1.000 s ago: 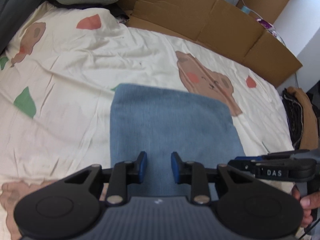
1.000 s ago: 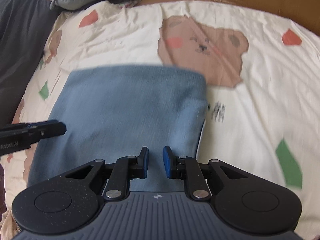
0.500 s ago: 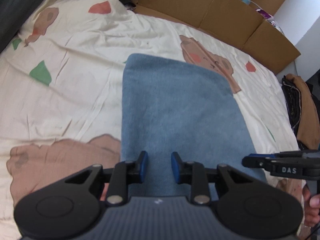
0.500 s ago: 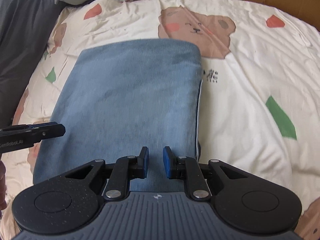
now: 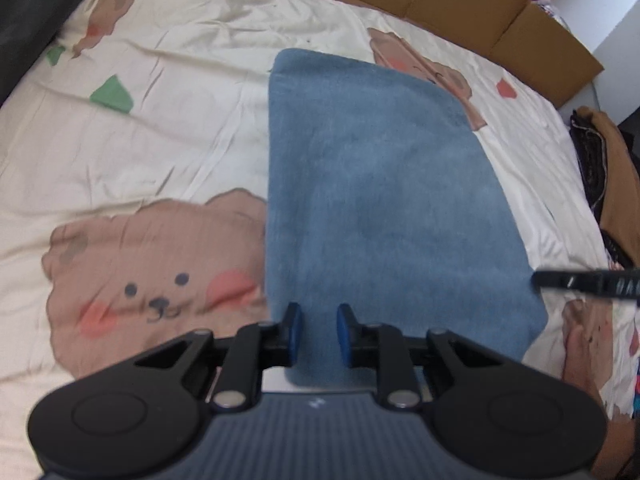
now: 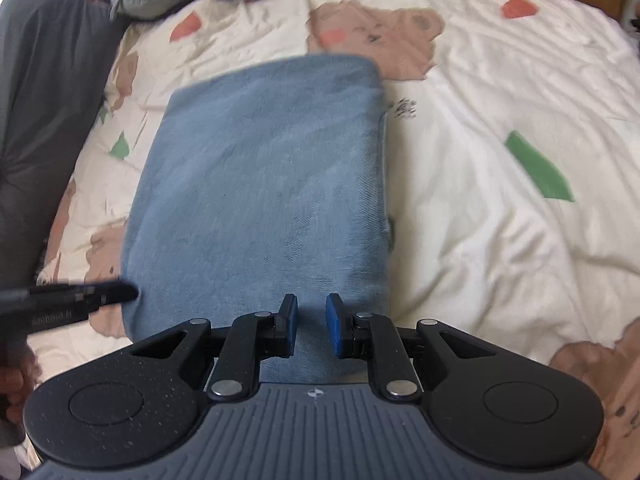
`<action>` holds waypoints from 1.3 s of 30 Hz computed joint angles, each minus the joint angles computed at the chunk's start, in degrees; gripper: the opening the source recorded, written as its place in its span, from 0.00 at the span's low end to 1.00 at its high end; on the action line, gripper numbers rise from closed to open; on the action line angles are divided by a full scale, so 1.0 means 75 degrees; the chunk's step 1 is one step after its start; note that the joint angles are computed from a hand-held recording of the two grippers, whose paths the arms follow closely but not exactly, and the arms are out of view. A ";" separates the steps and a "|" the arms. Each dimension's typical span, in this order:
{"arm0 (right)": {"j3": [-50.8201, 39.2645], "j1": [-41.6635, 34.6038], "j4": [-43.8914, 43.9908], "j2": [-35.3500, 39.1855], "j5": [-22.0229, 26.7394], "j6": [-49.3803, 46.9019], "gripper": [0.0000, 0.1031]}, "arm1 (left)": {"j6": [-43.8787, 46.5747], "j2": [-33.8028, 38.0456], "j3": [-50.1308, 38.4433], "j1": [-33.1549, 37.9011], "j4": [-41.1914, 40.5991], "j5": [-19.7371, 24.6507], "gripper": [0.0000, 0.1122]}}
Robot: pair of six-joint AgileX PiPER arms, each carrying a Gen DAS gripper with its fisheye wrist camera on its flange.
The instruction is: Fold clothes
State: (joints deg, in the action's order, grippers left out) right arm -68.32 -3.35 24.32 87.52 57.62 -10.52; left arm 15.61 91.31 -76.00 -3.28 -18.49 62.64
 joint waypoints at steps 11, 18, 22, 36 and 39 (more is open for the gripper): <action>0.0365 -0.1129 0.1365 0.0562 -0.0688 -0.0568 0.46 | 0.0088 -0.0115 0.0085 0.0488 -0.0516 -0.0473 0.51; 0.1132 -0.1043 0.2161 0.0710 -0.1044 -0.0866 0.45 | 0.0094 0.0312 0.0125 0.0460 -0.0675 -0.0846 0.48; 0.1519 -0.0943 0.2275 0.0449 -0.1186 -0.0877 0.46 | -0.0025 0.0583 0.0147 0.0442 -0.0494 -0.0959 0.47; 0.1493 -0.0468 0.1458 0.0598 -0.0823 -0.0360 0.47 | 0.0221 0.0692 0.0081 0.0506 -0.0818 -0.1005 0.28; 0.1536 -0.0383 0.1354 0.0461 -0.0873 -0.0114 0.47 | 0.0128 0.0720 -0.0099 0.0348 -0.0565 -0.1055 0.25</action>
